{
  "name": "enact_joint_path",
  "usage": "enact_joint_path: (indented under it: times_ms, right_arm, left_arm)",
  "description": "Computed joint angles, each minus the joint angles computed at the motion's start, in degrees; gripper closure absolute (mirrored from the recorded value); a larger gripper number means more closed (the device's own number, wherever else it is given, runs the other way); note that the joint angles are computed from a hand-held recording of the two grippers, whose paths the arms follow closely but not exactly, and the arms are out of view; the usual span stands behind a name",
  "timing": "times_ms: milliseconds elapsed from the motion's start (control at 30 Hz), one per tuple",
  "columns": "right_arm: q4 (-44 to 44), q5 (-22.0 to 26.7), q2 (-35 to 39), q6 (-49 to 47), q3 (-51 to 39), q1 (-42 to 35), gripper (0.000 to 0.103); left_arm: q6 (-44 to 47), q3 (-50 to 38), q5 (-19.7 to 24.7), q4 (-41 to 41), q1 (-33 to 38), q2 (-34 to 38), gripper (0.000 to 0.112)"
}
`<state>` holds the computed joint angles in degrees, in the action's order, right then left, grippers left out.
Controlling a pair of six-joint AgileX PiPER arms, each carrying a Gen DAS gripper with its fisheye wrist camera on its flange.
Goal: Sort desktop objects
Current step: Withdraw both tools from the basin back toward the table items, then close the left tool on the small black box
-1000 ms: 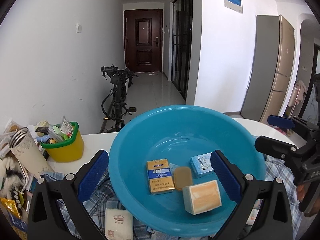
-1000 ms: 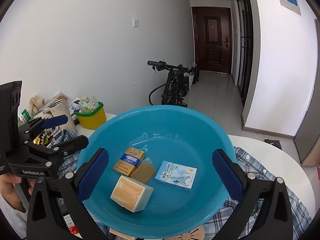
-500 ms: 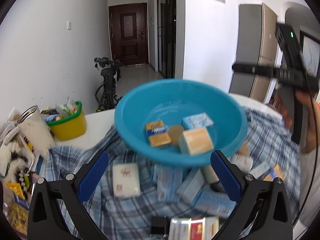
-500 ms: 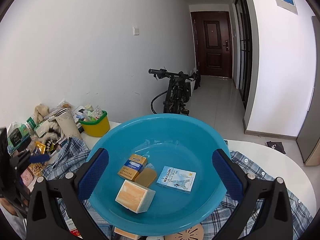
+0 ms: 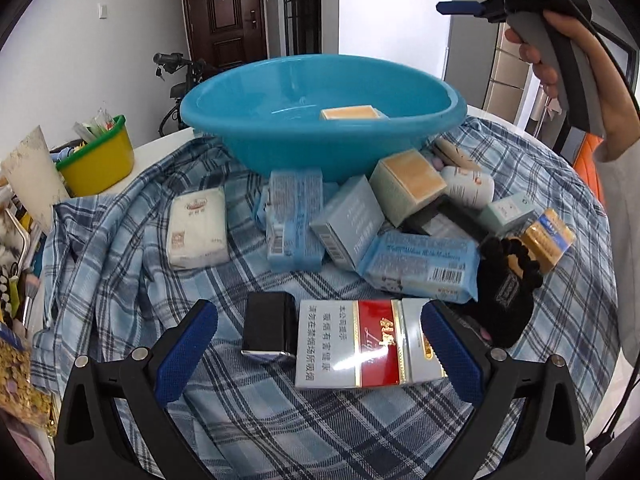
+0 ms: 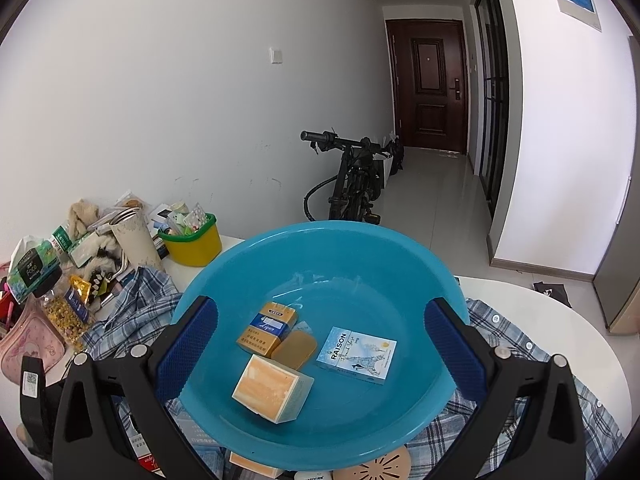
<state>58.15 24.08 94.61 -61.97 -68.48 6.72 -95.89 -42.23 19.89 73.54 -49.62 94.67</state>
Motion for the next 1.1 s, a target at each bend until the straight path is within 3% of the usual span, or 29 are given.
enact_joint_path:
  times_ms: [67,233,367,467,600,867,1000,1100]
  right_arm:
    - [-0.7,-0.3,0.1,0.3,0.0,0.5,0.000]
    - [-2.8,-0.9,0.3,1.9,0.0,1.3,0.000]
    - [-4.2,-1.4,0.5,2.8,0.0,1.9,0.000]
    - [-5.4,-1.8,0.7,3.7,-0.1,2.6,0.000]
    - [-6.4,-2.0,0.8,4.3,-0.1,2.9,0.000]
    - [-7.4,-2.1,1.1,5.0,-0.3,3.2,0.000]
    - [-7.4,-2.2,1.0,4.9,-0.2,3.2,0.000]
    - [-7.0,-2.2,0.9,4.4,-0.1,3.1,0.000]
  left_arm:
    - [-4.8,1.1,0.9,4.4,-0.4,0.2,0.009]
    - [-7.7,1.7,6.7,2.9,0.4,1.9,0.009]
    - [-16.6,4.4,2.1,10.1,4.6,2.0,0.009]
    - [-19.7,5.0,2.9,12.5,5.3,2.4,0.009]
    - [-16.9,4.7,4.5,8.8,6.3,2.4,0.009]
    - [-15.5,2.9,0.9,10.6,5.3,4.6,0.010]
    - [-13.6,2.1,-2.2,10.2,6.3,4.9,0.036]
    - [-12.2,2.1,-2.0,8.2,6.1,4.8,0.039]
